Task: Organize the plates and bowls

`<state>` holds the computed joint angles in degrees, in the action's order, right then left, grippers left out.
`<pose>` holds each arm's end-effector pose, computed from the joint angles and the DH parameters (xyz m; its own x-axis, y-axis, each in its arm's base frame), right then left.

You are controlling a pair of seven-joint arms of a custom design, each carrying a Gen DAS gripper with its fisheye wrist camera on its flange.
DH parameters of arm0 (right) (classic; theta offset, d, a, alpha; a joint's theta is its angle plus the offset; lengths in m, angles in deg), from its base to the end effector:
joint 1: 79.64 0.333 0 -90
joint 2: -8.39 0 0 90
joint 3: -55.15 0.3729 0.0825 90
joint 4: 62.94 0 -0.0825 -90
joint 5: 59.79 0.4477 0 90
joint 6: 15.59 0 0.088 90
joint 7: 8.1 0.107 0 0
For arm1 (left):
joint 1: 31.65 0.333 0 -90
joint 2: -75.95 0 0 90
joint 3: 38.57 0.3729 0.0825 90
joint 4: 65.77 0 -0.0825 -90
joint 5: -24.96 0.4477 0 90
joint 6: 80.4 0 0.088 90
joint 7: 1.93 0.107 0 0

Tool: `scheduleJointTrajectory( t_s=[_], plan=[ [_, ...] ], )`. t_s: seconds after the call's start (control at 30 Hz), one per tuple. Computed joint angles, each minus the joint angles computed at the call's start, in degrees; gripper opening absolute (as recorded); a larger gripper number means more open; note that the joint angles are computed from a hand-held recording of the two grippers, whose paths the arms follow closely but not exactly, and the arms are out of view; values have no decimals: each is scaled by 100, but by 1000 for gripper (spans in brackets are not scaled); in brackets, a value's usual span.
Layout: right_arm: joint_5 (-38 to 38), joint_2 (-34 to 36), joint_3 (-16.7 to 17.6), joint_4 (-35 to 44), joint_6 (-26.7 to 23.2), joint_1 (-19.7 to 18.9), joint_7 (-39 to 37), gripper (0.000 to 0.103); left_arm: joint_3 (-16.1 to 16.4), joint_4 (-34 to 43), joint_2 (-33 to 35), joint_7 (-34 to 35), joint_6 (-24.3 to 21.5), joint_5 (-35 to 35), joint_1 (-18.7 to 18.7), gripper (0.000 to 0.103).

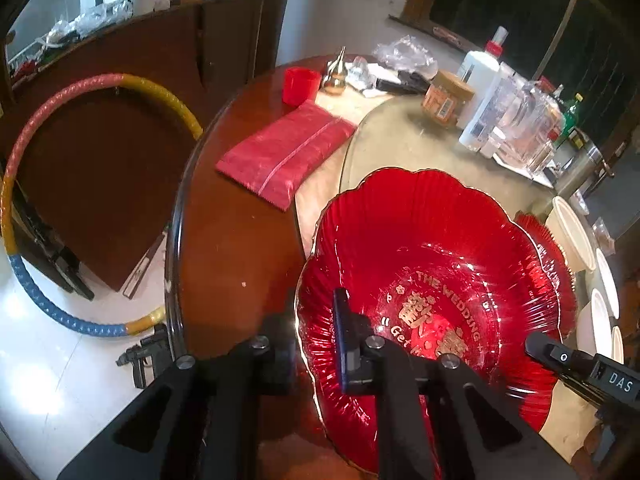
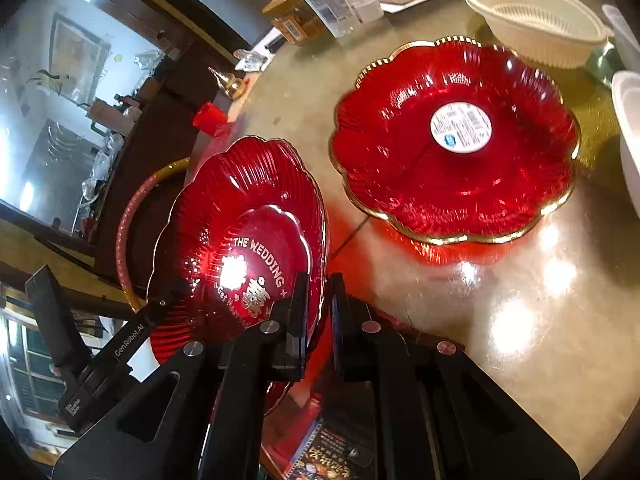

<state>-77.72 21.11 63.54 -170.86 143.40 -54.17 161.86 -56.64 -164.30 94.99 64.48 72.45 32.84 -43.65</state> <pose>0.5978 0.4081 0.4923 -0.3608 -0.7588 -0.5422 -0.7360 0.5887 -0.3342 0.6751 -0.3617 0.4990 -0.2259 -0.9497 0.2170 -0.8314 0.0718 -0.5510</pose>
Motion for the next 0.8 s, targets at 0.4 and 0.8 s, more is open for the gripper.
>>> scheduleJointTrajectory(
  t_s=[0.4, 0.8],
  plan=[
    [258, 103, 140, -5, 169, -165, -349, 11, 172, 254, 224, -387, -151, 518, -173, 16],
    [780, -380, 116, -893, 1459, -235, -406, 59, 594, -117, -148, -1512, 485, 1478, -332, 81]
  ],
)
